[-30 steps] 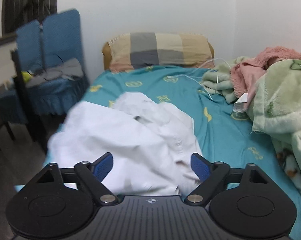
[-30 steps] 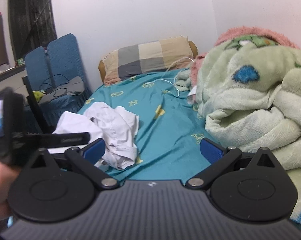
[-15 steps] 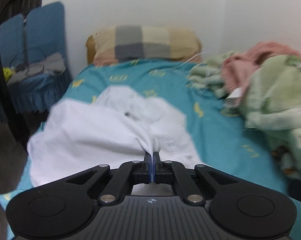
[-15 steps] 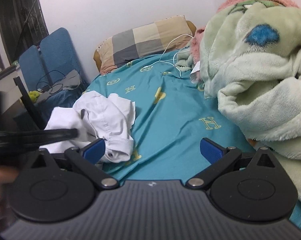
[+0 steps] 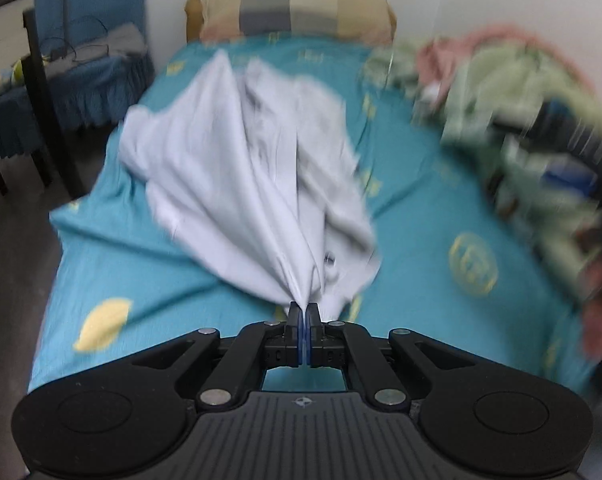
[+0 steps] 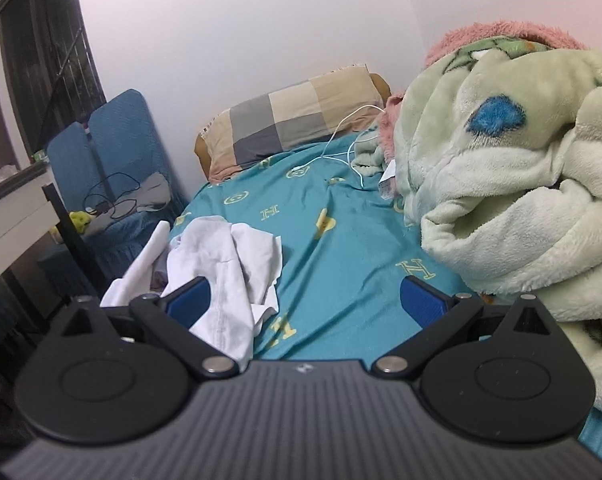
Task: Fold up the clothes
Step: 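Grasp the white T-shirt with the left gripper and lift it, then grasp the shirt with the right gripper while the left gripper holds it up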
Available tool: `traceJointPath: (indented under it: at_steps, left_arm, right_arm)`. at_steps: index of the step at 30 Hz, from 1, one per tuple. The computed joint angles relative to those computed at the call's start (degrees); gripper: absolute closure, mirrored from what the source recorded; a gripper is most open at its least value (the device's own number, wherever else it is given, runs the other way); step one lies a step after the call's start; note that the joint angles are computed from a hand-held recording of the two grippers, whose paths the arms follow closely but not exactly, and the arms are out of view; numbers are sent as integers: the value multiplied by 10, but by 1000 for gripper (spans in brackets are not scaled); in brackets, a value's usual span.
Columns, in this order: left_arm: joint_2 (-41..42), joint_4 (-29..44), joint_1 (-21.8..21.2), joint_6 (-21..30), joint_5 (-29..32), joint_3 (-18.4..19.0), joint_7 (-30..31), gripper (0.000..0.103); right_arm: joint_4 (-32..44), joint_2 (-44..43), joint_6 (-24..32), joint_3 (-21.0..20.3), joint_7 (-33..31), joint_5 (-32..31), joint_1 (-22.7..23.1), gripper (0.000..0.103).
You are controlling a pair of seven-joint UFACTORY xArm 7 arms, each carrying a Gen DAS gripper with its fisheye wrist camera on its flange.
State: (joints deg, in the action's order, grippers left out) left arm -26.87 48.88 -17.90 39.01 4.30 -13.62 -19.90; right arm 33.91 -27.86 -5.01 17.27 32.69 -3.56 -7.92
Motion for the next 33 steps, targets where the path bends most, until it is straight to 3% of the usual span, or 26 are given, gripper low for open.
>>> traceJointPath:
  at_steps: [3,7,11,15,19,22,26,27,29,31,33]
  left_arm:
    - [0,-1,-14,5,-12,12,32,94]
    - [9,31,-16,17,1,6,72,64]
    - [57,89,3,5,86,-26,108,57]
    - [145,156,10,-6,195,-48,159,41]
    - [236,196,-5,1,367,-62,155,41]
    - [279,199,-28,-28,447,-46,188,41]
    - [332,233,-57,-78,510,-17,174,44]
    - [345,251,-63,-84,507,-9,163,47]
    - [371,297,-79,-79,507,12,103,66]
    - [395,349,-85,-71,457,27,71,94]
    - [409,396,-88,-69,410,42,46,98]
  right_arm:
    - [-4,-9,15,-15,4,6,14,0]
    - [-10,-16,25,-36,15,16,30,0]
    - [-7,-6,27,-57,26,29,47,0]
    - [-1,17,10,-95,16,41,84,0]
    - [5,37,3,-139,0,60,124,0]
    - [11,53,-3,-137,1,70,109,0]
    - [19,77,-16,-175,-8,89,141,0]
    - [23,83,-17,-177,-11,90,142,0]
    - [29,95,-19,-196,-21,94,164,0]
    - [34,102,-17,-194,-27,96,161,0]
    - [35,103,-20,-171,-24,96,131,0]
